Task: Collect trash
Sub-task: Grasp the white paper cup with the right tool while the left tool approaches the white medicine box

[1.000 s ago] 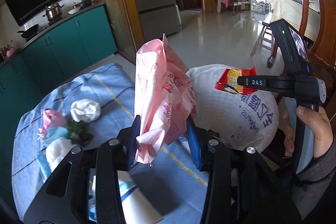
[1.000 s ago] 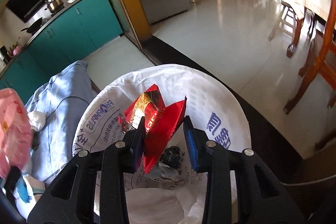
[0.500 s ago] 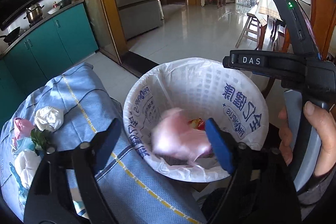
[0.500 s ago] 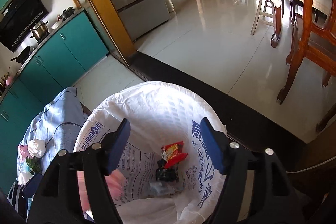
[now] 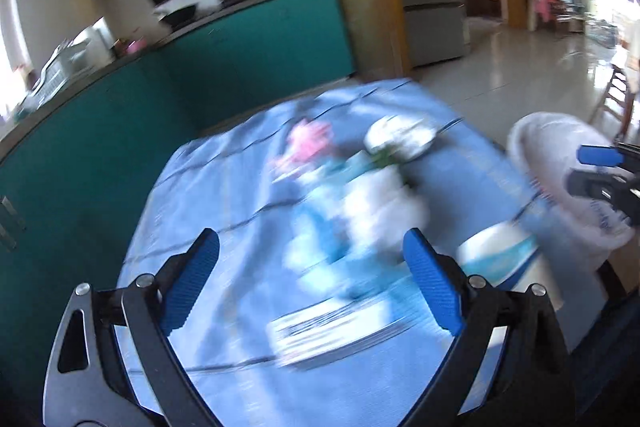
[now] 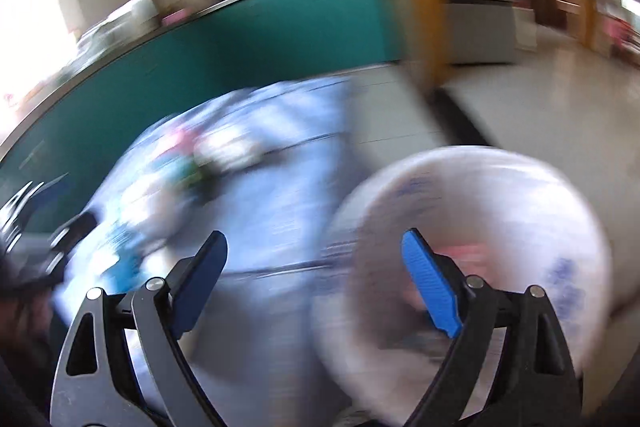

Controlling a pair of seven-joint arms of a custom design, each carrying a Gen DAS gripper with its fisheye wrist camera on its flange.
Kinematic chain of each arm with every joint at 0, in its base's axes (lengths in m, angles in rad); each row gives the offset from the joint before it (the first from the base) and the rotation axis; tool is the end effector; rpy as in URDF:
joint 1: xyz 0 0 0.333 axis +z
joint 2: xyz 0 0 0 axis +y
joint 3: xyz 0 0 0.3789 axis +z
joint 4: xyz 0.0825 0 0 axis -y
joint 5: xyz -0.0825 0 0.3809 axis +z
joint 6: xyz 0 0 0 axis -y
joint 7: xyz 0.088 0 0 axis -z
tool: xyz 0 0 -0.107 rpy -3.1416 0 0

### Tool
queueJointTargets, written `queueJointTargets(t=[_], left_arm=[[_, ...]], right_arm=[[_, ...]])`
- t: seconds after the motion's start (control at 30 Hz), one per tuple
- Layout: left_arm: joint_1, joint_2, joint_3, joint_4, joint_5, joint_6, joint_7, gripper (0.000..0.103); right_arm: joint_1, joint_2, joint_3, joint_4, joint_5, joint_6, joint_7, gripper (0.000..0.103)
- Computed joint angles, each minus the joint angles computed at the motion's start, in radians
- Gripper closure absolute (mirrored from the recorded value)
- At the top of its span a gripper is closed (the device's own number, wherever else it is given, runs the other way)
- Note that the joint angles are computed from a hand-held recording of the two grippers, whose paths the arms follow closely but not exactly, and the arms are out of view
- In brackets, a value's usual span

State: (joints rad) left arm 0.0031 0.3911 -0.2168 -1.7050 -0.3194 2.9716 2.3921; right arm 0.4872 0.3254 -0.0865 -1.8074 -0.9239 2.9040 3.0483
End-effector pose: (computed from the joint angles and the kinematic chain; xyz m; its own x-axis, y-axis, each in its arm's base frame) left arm 0.7201 -0.1056 0.5318 -0.5105 -0.8145 -0.2755 -0.4350 0.5210 -0.7344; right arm 0.6136 0.3205 0.4962 -0.1014 -0.9537 -0.2833 -0.6324 0.2816 -0.7216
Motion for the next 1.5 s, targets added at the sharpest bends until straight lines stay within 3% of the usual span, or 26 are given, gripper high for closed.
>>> queueJointTargets(t=[0.07,0.1,0.17,0.3,0.43,0.57,0.67,0.73,0.87,1.1,1.17,1.33,1.5], left_arm=[[-0.034,0.016,0.081,0.019,0.049,-0.022,-0.069,0.010],[-0.033,0.022,0.093,0.028,0.063,-0.044,-0.085,0.010],[-0.006,0.031,0.078,0.045,0.064,-0.103,-0.085,0.010],[0.050,0.050,0.010,0.068,0.016,-0.180,-0.008,0.010],[0.081,0.061,-0.041,0.093,-0.052,-0.287,0.100,0.009],[0.076,0.068,-0.052,0.097,-0.096,-0.339,0.199,0.009],[0.041,0.094,-0.022,0.133,-0.070,-0.388,0.214,0.009],[0.027,0.101,-0.007,0.142,-0.057,-0.411,0.209,0.011],[0.004,0.091,0.020,0.116,-0.029,-0.374,0.191,0.029],[0.016,0.068,0.034,0.111,-0.027,-0.406,0.141,0.044],[0.016,0.059,0.042,0.105,-0.017,-0.419,0.124,0.045],[0.028,0.020,0.031,0.052,-0.019,-0.431,0.160,0.045],[0.023,0.012,0.032,0.039,-0.031,-0.439,0.172,0.035]], right_arm=[[-0.054,0.054,0.102,0.062,0.129,-0.003,-0.232,0.013],[-0.065,0.078,0.141,0.097,0.180,-0.036,-0.335,0.011],[-0.071,0.121,0.193,0.155,0.252,-0.096,-0.496,0.006],[-0.049,0.169,0.210,0.215,0.342,-0.162,-0.640,0.006],[0.007,0.185,0.136,0.229,0.379,-0.213,-0.628,0.006],[0.067,0.180,0.039,0.230,0.335,-0.240,-0.517,0.006],[0.090,0.162,-0.006,0.211,0.276,-0.256,-0.405,0.006],[0.068,0.152,0.011,0.193,0.277,-0.244,-0.386,0.006],[-0.005,0.152,0.090,0.173,0.356,-0.200,-0.505,0.006],[-0.029,0.168,0.149,0.175,0.453,-0.092,-0.690,0.004],[-0.014,0.176,0.140,0.192,0.468,-0.089,-0.716,0.004],[0.083,0.233,0.026,0.310,0.416,-0.211,-0.609,0.004],[0.111,0.274,0.002,0.402,0.360,-0.355,-0.547,0.004]])
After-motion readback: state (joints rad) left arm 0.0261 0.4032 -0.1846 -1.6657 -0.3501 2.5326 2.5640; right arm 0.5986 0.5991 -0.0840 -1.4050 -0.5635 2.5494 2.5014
